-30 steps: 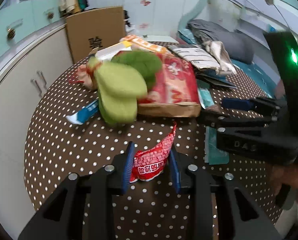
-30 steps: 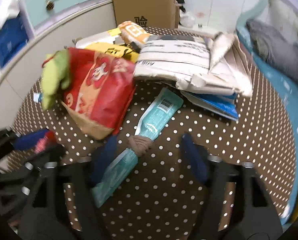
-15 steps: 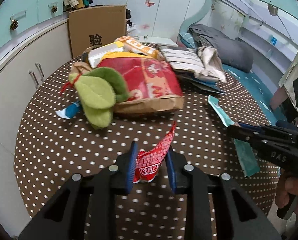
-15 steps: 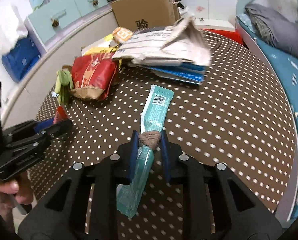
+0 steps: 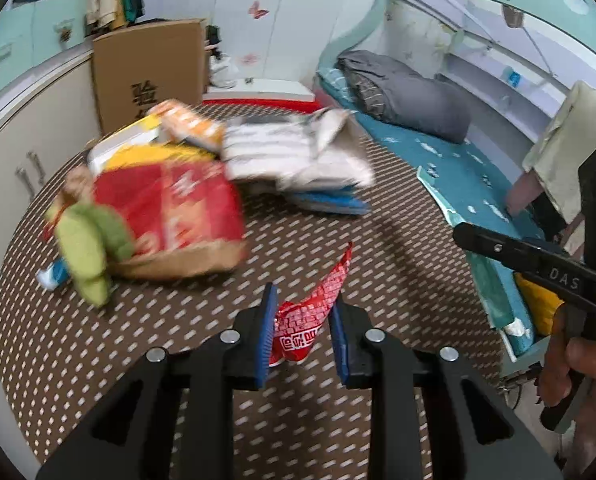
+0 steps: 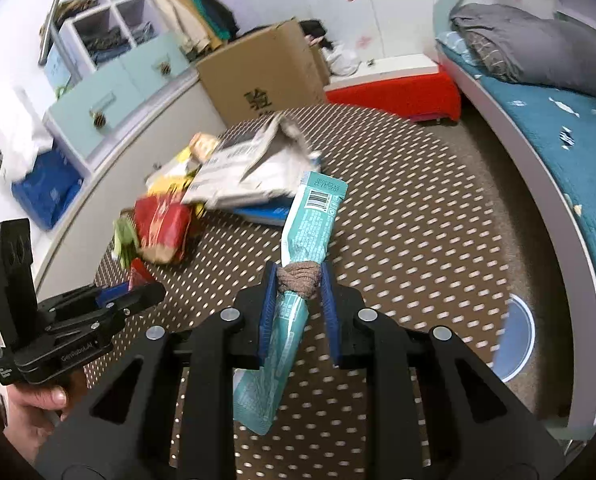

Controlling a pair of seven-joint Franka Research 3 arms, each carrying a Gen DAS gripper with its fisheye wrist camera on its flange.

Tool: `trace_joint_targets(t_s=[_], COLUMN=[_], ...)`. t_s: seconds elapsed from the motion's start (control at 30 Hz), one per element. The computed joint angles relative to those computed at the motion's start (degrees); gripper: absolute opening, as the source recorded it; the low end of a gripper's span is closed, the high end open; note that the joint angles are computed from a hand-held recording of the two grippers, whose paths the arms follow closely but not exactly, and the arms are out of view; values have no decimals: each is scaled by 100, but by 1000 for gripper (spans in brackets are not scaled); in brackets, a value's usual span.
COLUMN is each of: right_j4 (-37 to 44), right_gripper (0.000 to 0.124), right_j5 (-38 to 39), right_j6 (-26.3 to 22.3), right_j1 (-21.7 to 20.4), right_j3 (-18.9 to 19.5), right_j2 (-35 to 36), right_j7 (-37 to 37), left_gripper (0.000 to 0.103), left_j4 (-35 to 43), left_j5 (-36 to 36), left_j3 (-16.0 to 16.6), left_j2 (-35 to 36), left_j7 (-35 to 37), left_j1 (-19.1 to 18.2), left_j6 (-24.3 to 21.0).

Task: Collect trash
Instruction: 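Carry both items to the blue bin and open both grippers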

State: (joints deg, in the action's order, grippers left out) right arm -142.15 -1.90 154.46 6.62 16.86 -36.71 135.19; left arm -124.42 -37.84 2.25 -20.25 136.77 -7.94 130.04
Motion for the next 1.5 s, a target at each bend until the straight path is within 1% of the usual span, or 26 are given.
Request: trace_joint_targets(t_s=[0.07,0.13,0.3,0.37,0.47,0.6,0.7,0.8,0.83,0.9,1.03,1.1,1.2,1.23,1.3,1.33,1.37,1.4,1.43,1.47,1.5], right_j4=[-109,-226,-534,-687,-1007,-1469,-1793,-2140,-2228,-2368,-2550,-2573,-2600,-2614,-2646,-2649,-2652,-2681,-2732,-2757,-2826], right_gripper=[22,22,22,22,22,22,22,22,22,22,22,22,22,22,25,25,37,67,76,78,78], right_j5=[-5,-48,-99,-92,-52,107,288,519,591,733,1069,1249,1490,1573,1739,1820,1917,2033,2078,2093,2139], right_j6=[15,-36,-243,-310,-490,-638,-599,-548,-526,-465,-234,-98,96,160,291,319,325,371,402,422,459], right_j1=[-81,-255,-772,-993,-1304,-1555,-1713,-1799,-1828,-1863,-1880,-1843,-1802,-1786,-1739,-1724,-1688,-1653,-1731,-1789,-1804], right_j3=[-86,-153,-368,-424,-594,-873,-1031,-1337,-1401,-1518,-1759,-1881,-1976,-2005,-2076,-2107,-2155,-2213,-2125,-2059,-2052], right_j2=[-199,-479,-1179,-1421,-1799,-2107,-2107,-2109,-2063,-1967,-1600,-1360,-1037,-968,-824,-750,-699,-657,-672,-682,-730], right_j7=[14,28,-1,7,-12,-119,-163,-330,-393,-537,-836,-1014,-1232,-1296,-1435,-1489,-1542,-1590,-1519,-1484,-1473], left_gripper=[24,24,24,24,24,24,24,24,24,24,25,25,25,27,34,50,73,81,87,87,87], left_j4=[179,456,1000,1219,1571,1819,1969,2219,2318,2549,2808,3007,3222,3318,3568,3596,3636,3547,3501,3491,3544], left_j5=[-145,-342,-667,-708,-707,-524,-233,250,517,921,1632,1976,2284,2415,2658,2723,2758,2827,2908,2988,3011], left_j3=[-48,-118,-468,-652,-911,-1241,-1505,-1756,-1852,-1982,-2151,-2215,-2296,-2303,-2319,-2328,-2336,-2324,-2316,-2307,-2318], left_j2=[67,213,537,717,1050,1359,1650,2059,2247,2596,3110,3377,3660,3755,3974,4002,4031,3976,3937,3919,3935], left_j7=[-7,-46,-68,-155,-409,-731,-1029,-1377,-1547,-1873,-2320,-2574,-2830,-2896,-3027,-3087,-3134,-3212,-3286,-3356,-3393], left_j1=[-117,-245,-502,-607,-734,-887,-1028,-1185,-1258,-1359,-1497,-1577,-1654,-1675,-1735,-1744,-1747,-1756,-1768,-1774,-1764], left_j6=[-111,-276,-339,-312,-395,-453,-429,-380,-334,-431,-530,-651,-765,-861,-1126,-1153,-1095,-855,-709,-632,-693])
